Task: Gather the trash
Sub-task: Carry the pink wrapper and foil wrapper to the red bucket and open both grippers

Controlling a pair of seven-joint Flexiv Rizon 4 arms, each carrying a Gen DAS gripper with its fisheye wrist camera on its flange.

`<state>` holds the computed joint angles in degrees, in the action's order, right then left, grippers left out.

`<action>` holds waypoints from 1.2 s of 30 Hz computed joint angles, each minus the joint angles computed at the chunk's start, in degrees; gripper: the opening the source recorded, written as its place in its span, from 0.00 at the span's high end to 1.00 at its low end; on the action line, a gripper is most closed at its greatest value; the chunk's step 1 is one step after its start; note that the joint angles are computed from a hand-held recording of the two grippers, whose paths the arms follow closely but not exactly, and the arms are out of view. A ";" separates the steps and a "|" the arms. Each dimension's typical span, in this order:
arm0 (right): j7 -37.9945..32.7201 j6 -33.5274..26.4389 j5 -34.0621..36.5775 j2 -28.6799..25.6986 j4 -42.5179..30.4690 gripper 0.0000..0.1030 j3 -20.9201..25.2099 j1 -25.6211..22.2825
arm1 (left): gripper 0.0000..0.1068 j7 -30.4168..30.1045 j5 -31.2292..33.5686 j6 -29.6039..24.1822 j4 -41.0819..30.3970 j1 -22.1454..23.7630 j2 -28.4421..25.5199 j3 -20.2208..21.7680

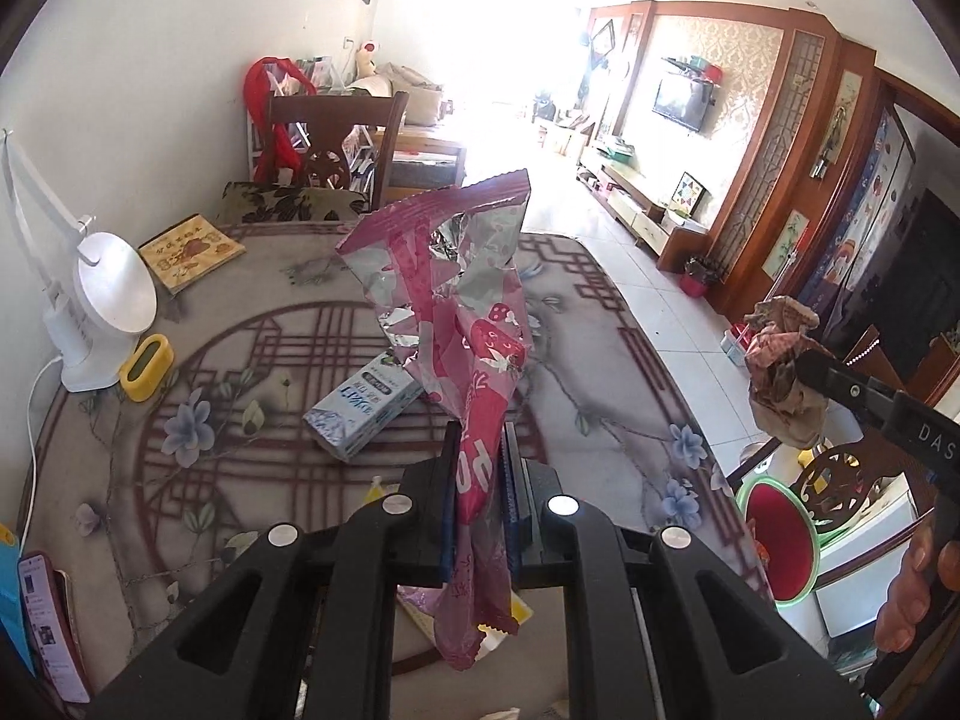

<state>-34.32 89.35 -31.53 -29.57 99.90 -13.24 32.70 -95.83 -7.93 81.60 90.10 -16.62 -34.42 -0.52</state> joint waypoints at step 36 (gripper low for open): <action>2.41 -0.29 7.70 6.59 19.84 0.80 -10.53 -7.73 | 0.91 2.43 4.09 -17.05 -28.87 -11.13 -15.67 -3.65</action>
<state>-31.91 89.07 -23.84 -22.98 119.74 -23.78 24.96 -93.39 -3.84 64.55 61.23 -27.74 -50.09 -4.17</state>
